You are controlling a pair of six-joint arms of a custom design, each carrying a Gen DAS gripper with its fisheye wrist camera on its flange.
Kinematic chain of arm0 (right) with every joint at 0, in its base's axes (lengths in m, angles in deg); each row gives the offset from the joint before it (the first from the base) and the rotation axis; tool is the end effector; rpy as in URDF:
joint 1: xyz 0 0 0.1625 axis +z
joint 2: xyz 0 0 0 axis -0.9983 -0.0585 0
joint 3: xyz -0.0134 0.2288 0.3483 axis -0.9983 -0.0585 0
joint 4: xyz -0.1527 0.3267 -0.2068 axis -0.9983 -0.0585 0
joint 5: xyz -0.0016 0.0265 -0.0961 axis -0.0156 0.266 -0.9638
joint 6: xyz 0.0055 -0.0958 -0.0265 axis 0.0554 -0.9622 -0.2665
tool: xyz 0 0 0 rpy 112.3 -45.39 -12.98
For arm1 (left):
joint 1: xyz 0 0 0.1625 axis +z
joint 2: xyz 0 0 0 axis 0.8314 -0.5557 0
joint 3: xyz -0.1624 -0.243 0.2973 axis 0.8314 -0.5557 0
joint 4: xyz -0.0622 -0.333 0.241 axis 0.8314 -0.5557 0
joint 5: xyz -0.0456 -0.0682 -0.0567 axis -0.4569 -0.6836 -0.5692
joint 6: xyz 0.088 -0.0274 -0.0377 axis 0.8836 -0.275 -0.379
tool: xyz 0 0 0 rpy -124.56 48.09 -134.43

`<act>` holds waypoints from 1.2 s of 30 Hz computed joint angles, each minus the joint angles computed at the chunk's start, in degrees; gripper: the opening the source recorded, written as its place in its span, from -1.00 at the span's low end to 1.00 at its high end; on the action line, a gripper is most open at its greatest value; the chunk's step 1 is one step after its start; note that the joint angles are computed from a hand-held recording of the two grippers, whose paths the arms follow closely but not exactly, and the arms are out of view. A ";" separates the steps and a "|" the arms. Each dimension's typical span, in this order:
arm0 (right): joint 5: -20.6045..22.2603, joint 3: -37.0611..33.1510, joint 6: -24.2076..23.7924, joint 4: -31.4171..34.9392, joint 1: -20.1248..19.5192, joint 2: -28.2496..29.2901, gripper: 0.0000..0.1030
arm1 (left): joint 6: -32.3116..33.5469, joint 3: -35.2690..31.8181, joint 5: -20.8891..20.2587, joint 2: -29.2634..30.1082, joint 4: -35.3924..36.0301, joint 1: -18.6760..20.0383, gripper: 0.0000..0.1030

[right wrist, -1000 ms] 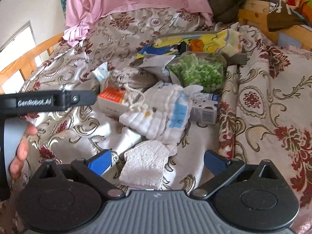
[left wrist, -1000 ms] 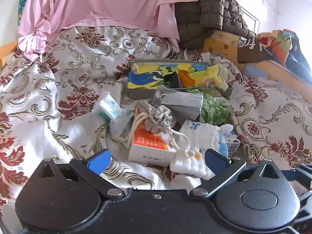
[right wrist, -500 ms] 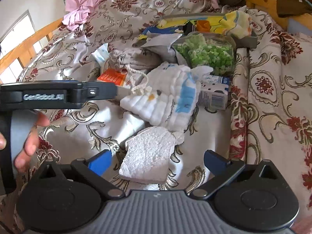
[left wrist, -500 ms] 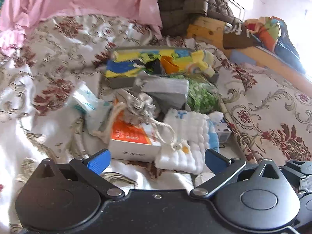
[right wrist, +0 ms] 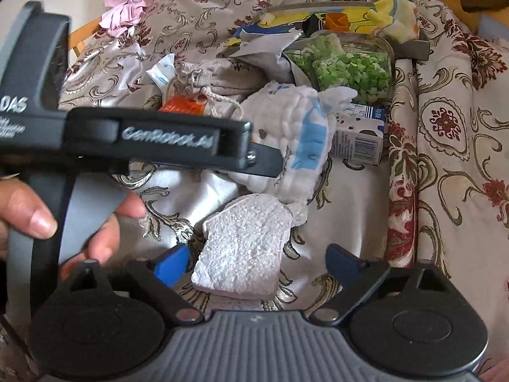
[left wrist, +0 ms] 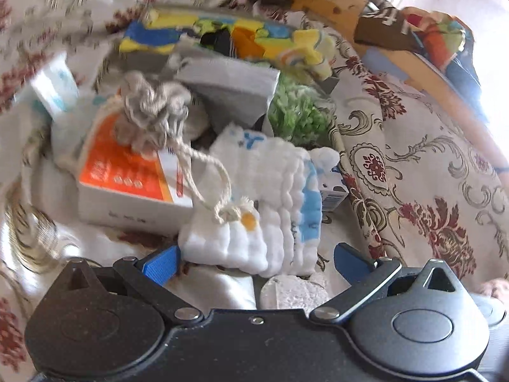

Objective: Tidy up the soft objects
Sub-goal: 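Grasp the white muslin cloth with the left tool while the right tool grasps the white terry towel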

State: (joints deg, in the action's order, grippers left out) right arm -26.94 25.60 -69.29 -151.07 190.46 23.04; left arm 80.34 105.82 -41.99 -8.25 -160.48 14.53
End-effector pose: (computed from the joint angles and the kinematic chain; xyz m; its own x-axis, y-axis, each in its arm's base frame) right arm 0.2155 -0.5063 -0.0267 -0.7740 -0.3239 0.5441 -0.5345 0.7949 -0.2872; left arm -0.0309 -0.5997 0.1233 -0.9039 0.2364 -0.3566 0.3854 0.8119 -0.4385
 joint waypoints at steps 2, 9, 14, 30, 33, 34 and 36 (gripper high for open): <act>-0.20 -0.21 0.17 0.54 0.09 0.11 0.71 | -1.42 -1.05 -1.30 0.68 0.95 0.65 0.98; 0.57 -0.82 0.71 2.21 -0.48 0.05 0.40 | -4.34 -3.92 -3.17 3.23 1.90 1.21 0.94; 1.01 -0.97 -0.05 2.59 -0.60 0.12 0.16 | -4.05 -4.49 -1.95 3.33 2.76 0.87 0.74; -4.44 -0.12 1.44 -5.86 0.52 1.28 0.12 | -5.94 -3.04 -3.63 2.42 -0.40 -0.18 -0.60; -5.82 -0.04 2.36 -7.45 0.56 1.38 0.12 | -3.72 -2.20 -3.76 2.12 -1.77 -1.12 -0.59; -6.13 -0.20 2.70 -7.39 0.63 1.50 0.12 | -3.11 -2.07 -3.30 2.23 -2.32 -1.47 -0.58; -6.40 -0.46 2.93 -6.86 0.62 1.65 0.12 | -2.69 -2.19 -1.57 2.76 -3.03 -2.04 -0.46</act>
State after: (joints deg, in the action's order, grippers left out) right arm -33.34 25.14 -66.36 -157.93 191.08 24.69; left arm 77.65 103.63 -43.57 -5.49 -163.51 12.49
